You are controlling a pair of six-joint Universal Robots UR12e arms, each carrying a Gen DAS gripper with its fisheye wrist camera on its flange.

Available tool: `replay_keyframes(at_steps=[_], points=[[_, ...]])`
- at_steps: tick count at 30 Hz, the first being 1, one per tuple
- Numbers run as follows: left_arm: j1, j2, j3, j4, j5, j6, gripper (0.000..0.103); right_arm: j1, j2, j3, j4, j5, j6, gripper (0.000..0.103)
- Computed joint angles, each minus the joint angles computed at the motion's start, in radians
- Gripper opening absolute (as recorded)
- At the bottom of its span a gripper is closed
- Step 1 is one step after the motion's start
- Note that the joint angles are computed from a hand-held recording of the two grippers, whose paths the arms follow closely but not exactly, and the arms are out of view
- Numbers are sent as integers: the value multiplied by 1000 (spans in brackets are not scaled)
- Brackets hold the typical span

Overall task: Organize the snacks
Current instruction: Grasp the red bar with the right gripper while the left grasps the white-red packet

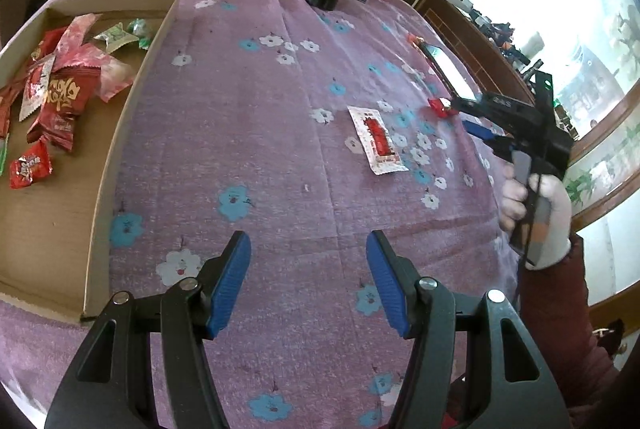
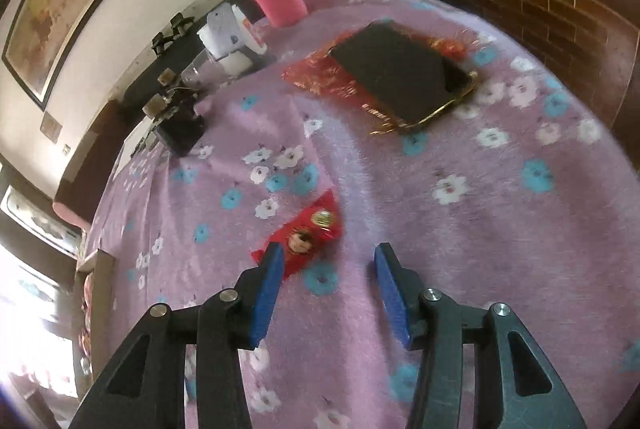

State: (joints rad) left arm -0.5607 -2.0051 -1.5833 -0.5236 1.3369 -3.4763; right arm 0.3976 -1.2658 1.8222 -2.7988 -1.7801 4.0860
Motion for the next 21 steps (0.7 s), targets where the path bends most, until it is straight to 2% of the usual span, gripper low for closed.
replay_keyframes(at_steps=[4, 8, 10, 11, 12, 13, 15, 18, 21], points=[[-6, 4, 3, -2, 41, -14, 59, 9, 37, -44, 14, -31, -28, 51], [-11, -5, 21, -20, 58, -19, 59, 27, 68, -91, 59, -105, -69, 51], [-14, -13, 32, -35, 54, -13, 59, 41, 67, -87, 48, -183, -69, 50], [-16, -17, 39, -42, 52, -10, 59, 43, 61, -73, 16, -195, -64, 51], [-18, -22, 45, -49, 51, -8, 59, 38, 52, -53, -33, -176, -60, 51], [-19, -25, 50, -54, 49, -8, 59, 26, 38, -24, -98, -114, -48, 51], [-22, -36, 66, -65, 42, -8, 59, 12, 25, -3, -132, -43, -27, 51], [-27, -52, 92, -85, 34, -5, 59, 1, 29, -11, -100, 36, -27, 51], [-36, -62, 114, -101, 45, 8, 59, 2, 52, -50, -36, 41, -48, 51]])
